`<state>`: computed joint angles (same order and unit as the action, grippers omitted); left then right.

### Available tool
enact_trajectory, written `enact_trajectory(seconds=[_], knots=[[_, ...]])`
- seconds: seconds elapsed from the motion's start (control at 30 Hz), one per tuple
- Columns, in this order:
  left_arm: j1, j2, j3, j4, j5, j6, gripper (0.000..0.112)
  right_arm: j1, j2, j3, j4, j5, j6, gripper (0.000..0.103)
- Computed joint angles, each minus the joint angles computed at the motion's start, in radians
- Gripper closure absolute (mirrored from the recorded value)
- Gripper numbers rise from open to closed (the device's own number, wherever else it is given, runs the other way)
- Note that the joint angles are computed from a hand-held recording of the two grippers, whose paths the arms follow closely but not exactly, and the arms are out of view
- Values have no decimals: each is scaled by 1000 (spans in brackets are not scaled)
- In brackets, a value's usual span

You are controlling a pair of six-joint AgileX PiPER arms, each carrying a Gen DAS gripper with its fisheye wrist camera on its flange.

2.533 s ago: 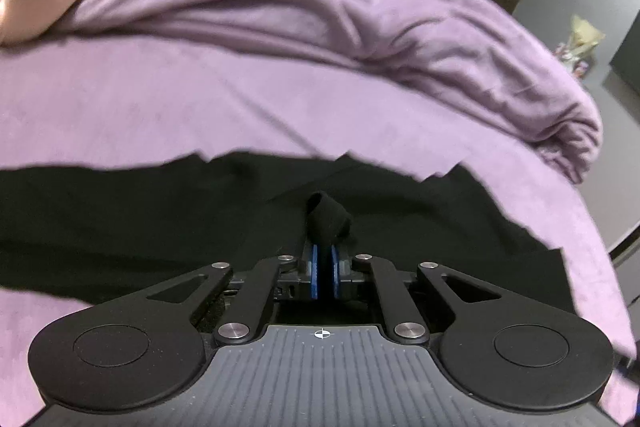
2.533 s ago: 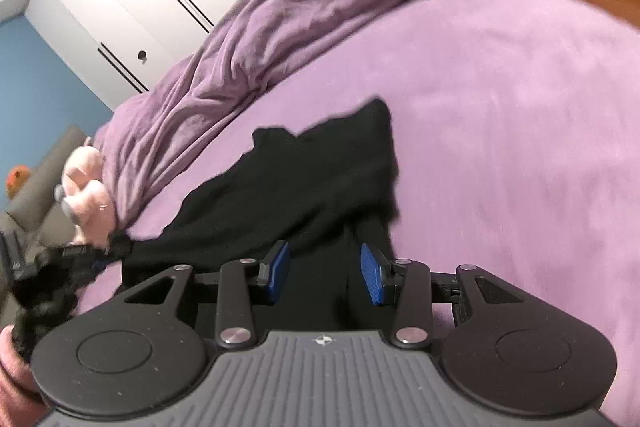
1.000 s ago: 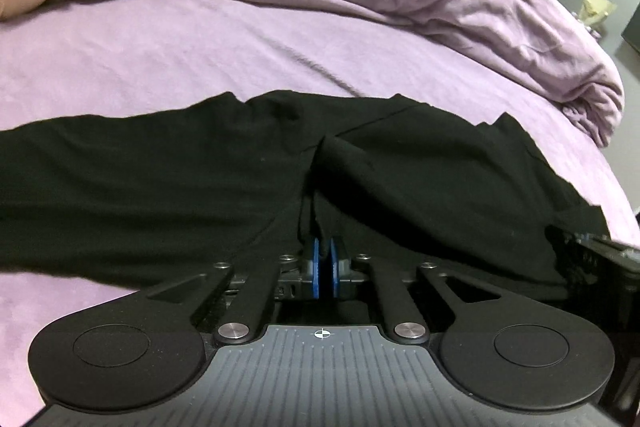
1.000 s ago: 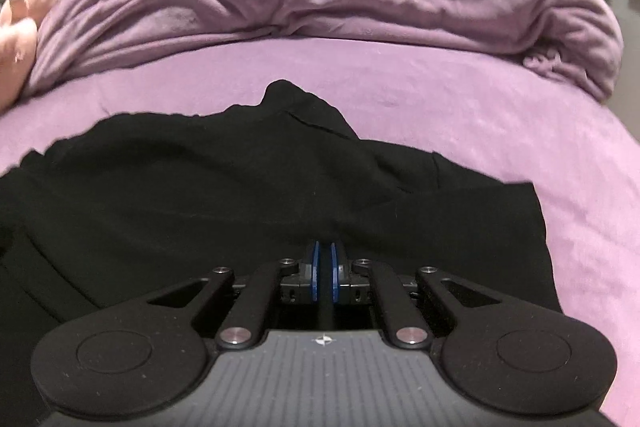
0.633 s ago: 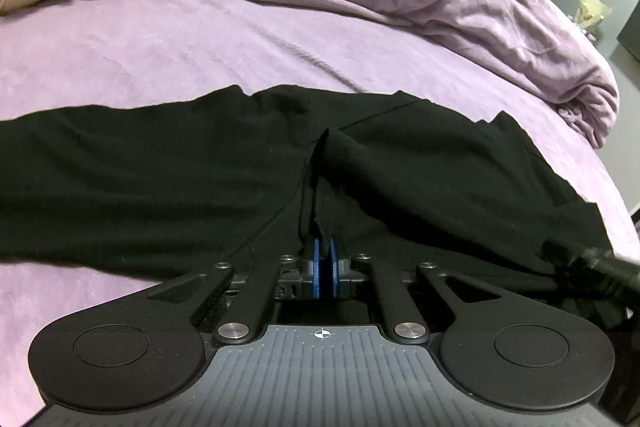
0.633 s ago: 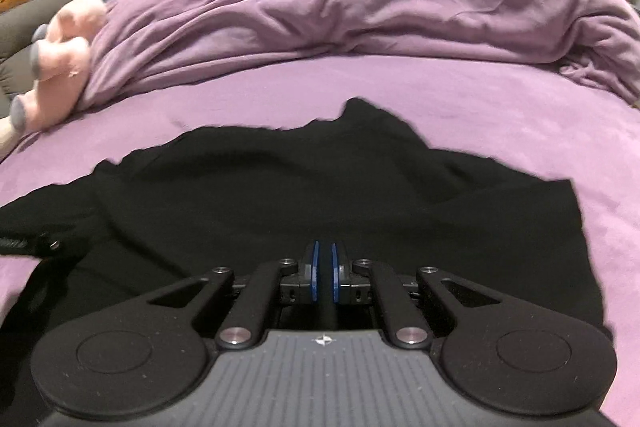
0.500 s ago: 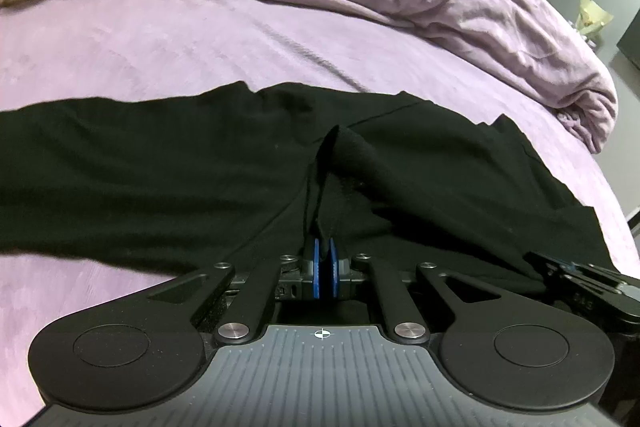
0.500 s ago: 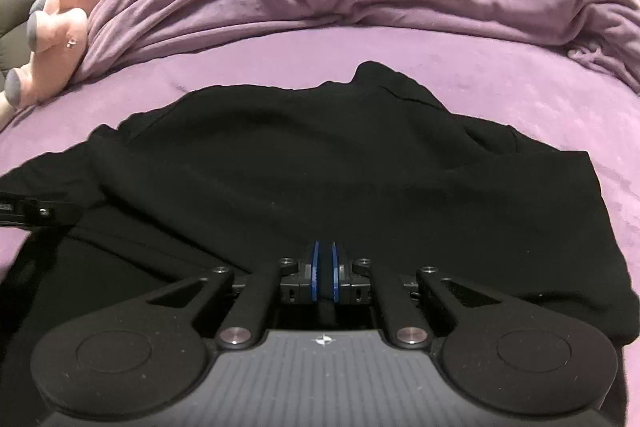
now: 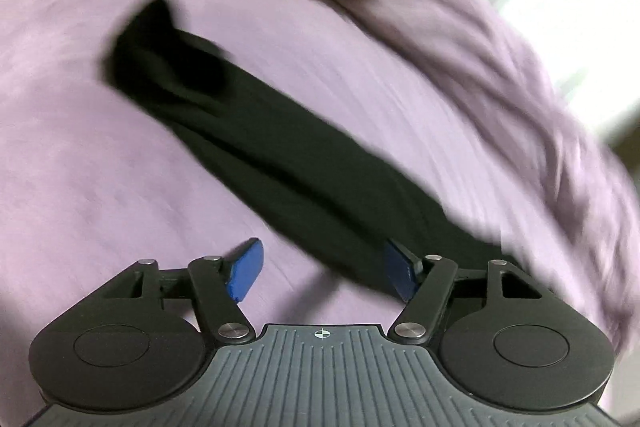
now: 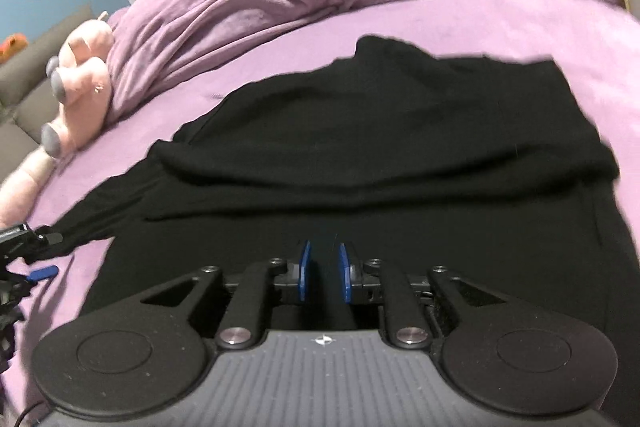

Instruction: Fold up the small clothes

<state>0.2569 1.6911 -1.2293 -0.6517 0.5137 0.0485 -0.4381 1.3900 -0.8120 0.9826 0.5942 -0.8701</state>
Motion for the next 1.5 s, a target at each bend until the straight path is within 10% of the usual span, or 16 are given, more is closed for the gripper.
enact_trajectory(seconds=[0.23,0.43,0.63,0.87,1.07,1.3,1.5], knots=[[138,170,-96,-312,-59,114,85,13,-41,31,-59,4,146,88],[127,205,-159,-215,-59,56,104,38,-54,20,-142,-1,239,88],[5,112,-203,83,-76,-34,105,-8,-68,30,-70,48,181,88],[-360,-6,-261,-42,-79,229,104,-138,-124,74,103,135,-5,87],[-609,75,-299,-52,80,280,71,-257,-118,56,148,255,-45,75],[-624,9,-126,228,68,-54,65,-320,-17,-3,151,377,-71,69],[-551,-111,62,222,32,-28,56,-243,91,-80,225,368,3,69]])
